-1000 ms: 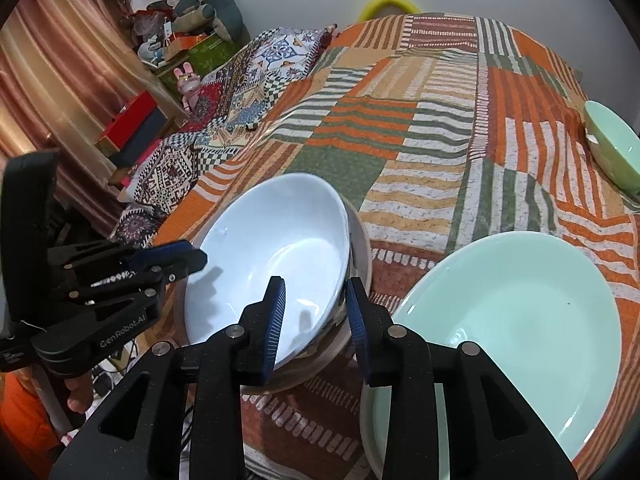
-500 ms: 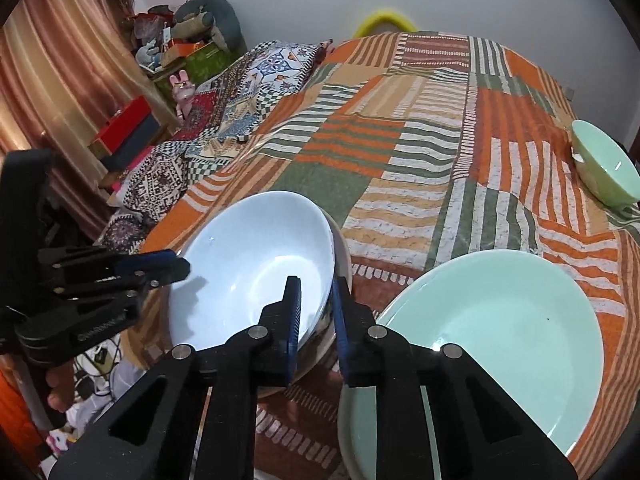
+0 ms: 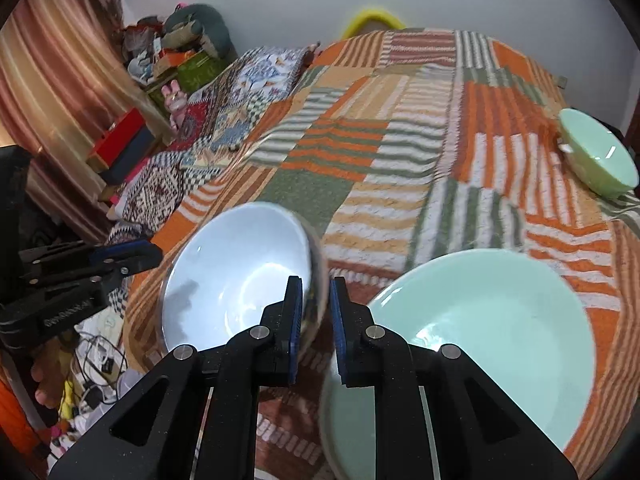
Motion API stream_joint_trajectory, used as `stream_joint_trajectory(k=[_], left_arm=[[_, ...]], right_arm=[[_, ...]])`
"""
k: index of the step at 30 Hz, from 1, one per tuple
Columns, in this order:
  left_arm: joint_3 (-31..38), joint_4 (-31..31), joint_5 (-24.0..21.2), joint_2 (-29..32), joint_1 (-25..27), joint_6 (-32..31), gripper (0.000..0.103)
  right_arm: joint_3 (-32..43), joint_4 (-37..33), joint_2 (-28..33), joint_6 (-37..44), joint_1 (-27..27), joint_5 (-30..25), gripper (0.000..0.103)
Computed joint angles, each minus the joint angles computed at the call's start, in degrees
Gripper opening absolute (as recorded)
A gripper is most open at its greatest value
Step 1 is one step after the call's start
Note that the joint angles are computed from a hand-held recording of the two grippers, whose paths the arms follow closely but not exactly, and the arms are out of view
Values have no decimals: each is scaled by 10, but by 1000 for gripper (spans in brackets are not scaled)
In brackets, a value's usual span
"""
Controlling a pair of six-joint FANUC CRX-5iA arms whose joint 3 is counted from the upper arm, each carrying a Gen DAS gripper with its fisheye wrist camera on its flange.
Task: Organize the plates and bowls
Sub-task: 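Lower the white bowl into the pink bowl and open both grippers, then move both grippers to the mint green bowl and close them on its rim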
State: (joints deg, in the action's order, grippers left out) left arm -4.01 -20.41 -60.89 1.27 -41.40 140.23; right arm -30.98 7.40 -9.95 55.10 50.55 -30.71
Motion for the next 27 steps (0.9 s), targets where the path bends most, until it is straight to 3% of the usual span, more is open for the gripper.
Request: stream_joint_trajectory(k=[4,7,11,15,19,21,24,27], left_arm=[[50,-36,-8,11,-27,7,29],[87,-61,1,17,-47,12,46],[144,-85,18,37,-71,4,51],[212,-94,36,74,-89,-14,64],[278,-74,49,120,-92,-52,66],[318,-59,44,150,-92,-74,70],[370,-40,47,193,-88,-95,86],[423,-34,39,236,-84,-115,88]], right_arm=[[-32,57,-52,-47,-13,11,26],[-67,120,-102,-102,-28,23,39],[-113,217,-175,-187,-64,37,48],[-138,292,-218,-246,-104,38,52],[-151,339,-245,-277,-141,32,64],[-151,339,-251,-275,-164,36,64],[-144,316,-246,-257,-195,47,64],[-127,261,-231,-218,-229,61,64]])
